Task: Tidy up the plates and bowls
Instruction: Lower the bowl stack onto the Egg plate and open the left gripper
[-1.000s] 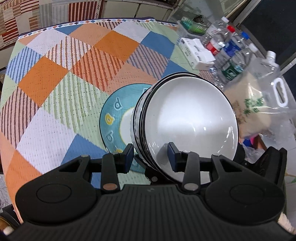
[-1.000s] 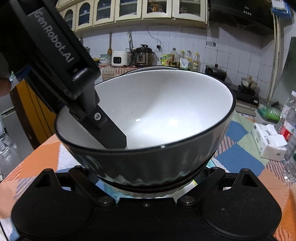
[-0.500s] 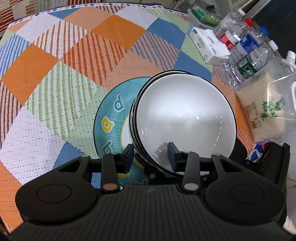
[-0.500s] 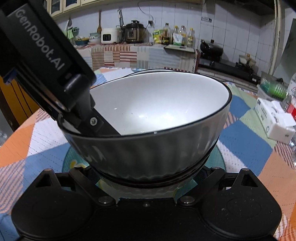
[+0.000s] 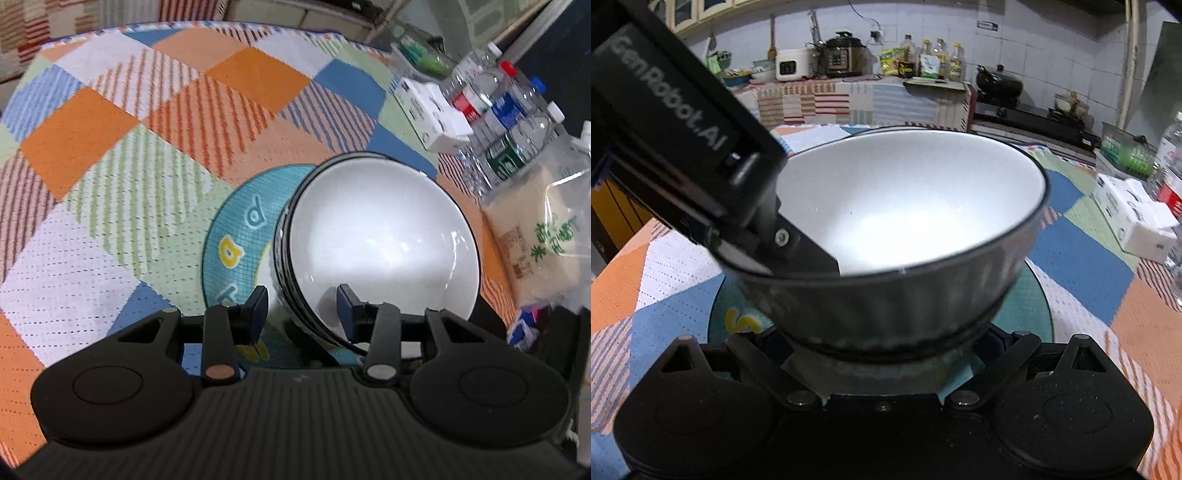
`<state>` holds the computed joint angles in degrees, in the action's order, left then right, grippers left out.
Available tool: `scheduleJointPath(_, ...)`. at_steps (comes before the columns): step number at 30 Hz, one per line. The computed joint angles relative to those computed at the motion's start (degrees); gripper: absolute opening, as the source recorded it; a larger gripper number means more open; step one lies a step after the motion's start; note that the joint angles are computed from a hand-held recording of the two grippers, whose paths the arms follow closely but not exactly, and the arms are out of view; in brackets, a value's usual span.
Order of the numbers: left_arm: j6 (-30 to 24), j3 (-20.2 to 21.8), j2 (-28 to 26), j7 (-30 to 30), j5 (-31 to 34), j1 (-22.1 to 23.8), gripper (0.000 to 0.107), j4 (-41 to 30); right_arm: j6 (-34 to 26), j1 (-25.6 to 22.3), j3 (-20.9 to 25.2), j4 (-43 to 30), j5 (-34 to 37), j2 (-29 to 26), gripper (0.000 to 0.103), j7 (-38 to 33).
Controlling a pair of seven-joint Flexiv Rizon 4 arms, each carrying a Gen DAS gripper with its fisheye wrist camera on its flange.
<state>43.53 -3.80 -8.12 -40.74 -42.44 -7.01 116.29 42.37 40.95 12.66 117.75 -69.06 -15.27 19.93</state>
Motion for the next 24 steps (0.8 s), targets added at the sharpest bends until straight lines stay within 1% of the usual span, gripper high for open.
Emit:
scheduleJointPath(2, 2.9, 0.0, 1.1, 0.8, -1.8, -0.4, 0.041, 1.6, -2.9, 1.1, 0.9, 0.1, 2.0, 0.7, 0.097, 0.9)
scheduleJointPath(3, 4.0, 0.2, 1.8, 0.7, -2.3, -0.6, 0.041, 2.3, -3.2, 1.3, 1.1, 0.6, 1.7, 1.3, 0.097, 2.2)
scheduleJointPath(6, 3.7, 0.9, 3.0, -1.0, -1.4, -0.4, 0.041, 2.5, -3.7, 1.6, 2.0, 2.1, 1.0, 3.0, 0.097, 4.4)
scheduleJointPath(10, 4.3, 1.8, 5.7, -1.0, -0.7, -0.4, 0.041, 3.4, -5.6, 1.9, 3.2, 2.6, 1.8, 4.5, 0.097, 2.1)
scheduleJointPath(17, 2.1, 3.8, 10.8, -1.7, -1.0, -0.3, 0.041, 5.5, -8.4, 2.6, 4.8, 1.8, 2.7, 6.6, 0.097, 0.2)
scheduleJointPath(19, 1.0, 4.5, 12.2, -1.8, -0.4, -0.3, 0.042, 5.8, -9.1, 2.8, 5.3, 1.1, 4.1, 7.2, 0.097, -1.1)
scheduleJointPath(22, 1.3, 5.1, 14.5, -1.8, 0.5, -0.6, 0.045, 7.0, -10.6, 3.3, 6.1, 0.0, 6.1, 8.2, 0.097, -3.6)
scheduleJointPath(24, 0.7, 5.7, 16.1, -2.0, 1.1, -0.7, 0.045, 7.6, -13.0, 4.2, 6.8, -1.3, 7.4, 8.6, 0.097, -5.2)
